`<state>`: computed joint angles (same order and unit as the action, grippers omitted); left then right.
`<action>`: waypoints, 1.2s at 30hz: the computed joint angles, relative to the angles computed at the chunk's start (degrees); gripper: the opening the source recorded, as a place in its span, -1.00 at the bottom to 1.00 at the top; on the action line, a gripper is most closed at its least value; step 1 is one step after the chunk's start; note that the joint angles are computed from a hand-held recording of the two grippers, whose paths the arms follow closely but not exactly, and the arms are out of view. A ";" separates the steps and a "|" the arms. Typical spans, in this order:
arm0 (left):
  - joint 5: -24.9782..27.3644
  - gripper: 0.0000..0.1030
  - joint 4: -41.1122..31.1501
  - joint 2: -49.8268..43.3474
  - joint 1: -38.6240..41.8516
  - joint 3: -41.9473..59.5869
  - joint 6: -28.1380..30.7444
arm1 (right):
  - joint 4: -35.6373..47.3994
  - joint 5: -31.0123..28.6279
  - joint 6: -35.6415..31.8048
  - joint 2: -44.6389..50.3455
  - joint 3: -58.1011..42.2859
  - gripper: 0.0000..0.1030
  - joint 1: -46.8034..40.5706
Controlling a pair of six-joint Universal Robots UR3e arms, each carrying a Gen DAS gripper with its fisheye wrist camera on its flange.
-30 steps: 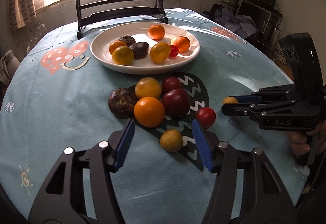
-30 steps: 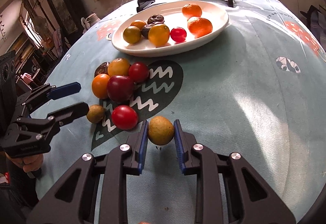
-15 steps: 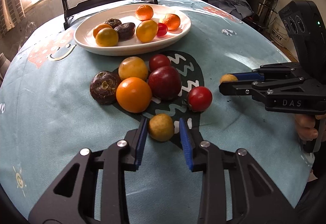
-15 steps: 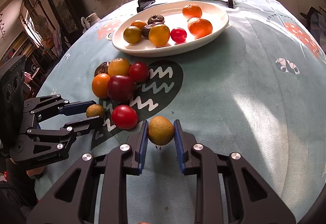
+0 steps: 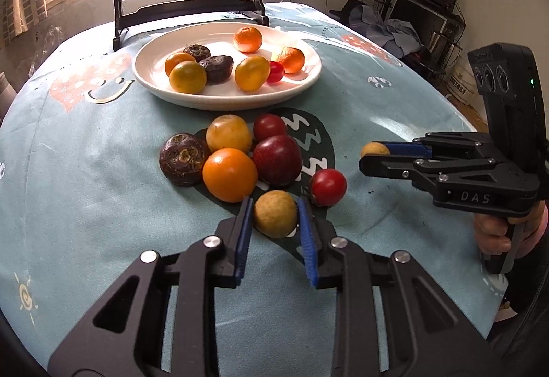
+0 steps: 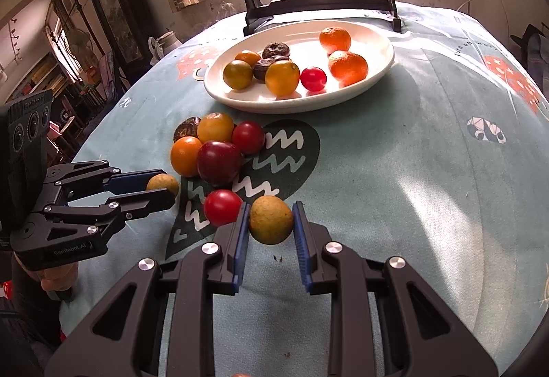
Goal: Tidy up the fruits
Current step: 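Carry both fruits onto the white plate and open both tools, then grasp a red tomato with the right tool while the left tool grasps a red cherry tomato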
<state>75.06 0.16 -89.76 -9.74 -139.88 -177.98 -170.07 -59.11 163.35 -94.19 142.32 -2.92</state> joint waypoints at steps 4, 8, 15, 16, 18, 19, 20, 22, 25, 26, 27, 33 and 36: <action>0.46 -0.48 -5.72 -0.42 0.78 7.21 0.11 | -3.61 0.21 2.67 2.50 -3.78 -0.49 0.46; 2.99 -0.48 -8.76 -8.49 0.95 20.92 -1.98 | -12.20 -1.94 9.14 11.62 -13.48 -0.49 2.19; 8.78 -0.48 -16.55 -25.95 0.31 46.03 -4.65 | -11.01 -6.68 14.70 28.98 -35.13 -0.49 6.01; 8.69 -0.48 -17.76 -27.51 0.54 48.32 -4.64 | -10.58 -7.10 15.00 30.54 -37.20 -0.49 6.27; 10.47 -0.48 -18.71 -29.65 0.31 51.19 -5.07 | -10.56 -7.07 15.64 33.40 -40.34 -0.38 6.40; 12.01 -0.31 -18.74 -30.04 -0.02 51.73 -5.50 | -10.84 -6.84 15.97 34.13 -41.00 -0.29 6.29; 13.19 -0.03 -18.36 -29.57 -0.22 51.14 -6.06 | -10.91 -6.98 16.29 34.07 -40.95 0.01 6.25; 14.62 0.86 -13.39 -26.52 -0.11 46.08 -8.13 | -11.33 -6.57 16.84 31.87 -38.50 0.29 5.79; 15.24 0.90 -9.31 -19.92 0.35 37.87 -8.84 | -12.77 -3.65 16.35 26.27 -32.20 0.29 4.55; 15.44 0.90 -9.53 -17.52 0.34 35.65 -9.03 | -12.84 -2.94 15.80 24.19 -29.98 0.29 4.27; 15.67 0.91 -8.95 -15.14 0.27 33.00 -9.32 | -12.94 -2.41 15.33 22.22 -27.80 0.30 4.10; 18.44 0.96 4.34 -2.67 -0.69 10.88 -12.76 | -12.87 0.06 10.90 12.64 -14.24 0.31 4.05; 27.00 0.96 7.66 -2.95 -3.78 4.65 -17.83 | -12.79 0.55 8.13 10.42 -8.53 0.31 4.84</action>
<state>102.06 7.82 -92.70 -13.53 -135.23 -195.81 -182.86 -58.57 171.49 -83.77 133.79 1.92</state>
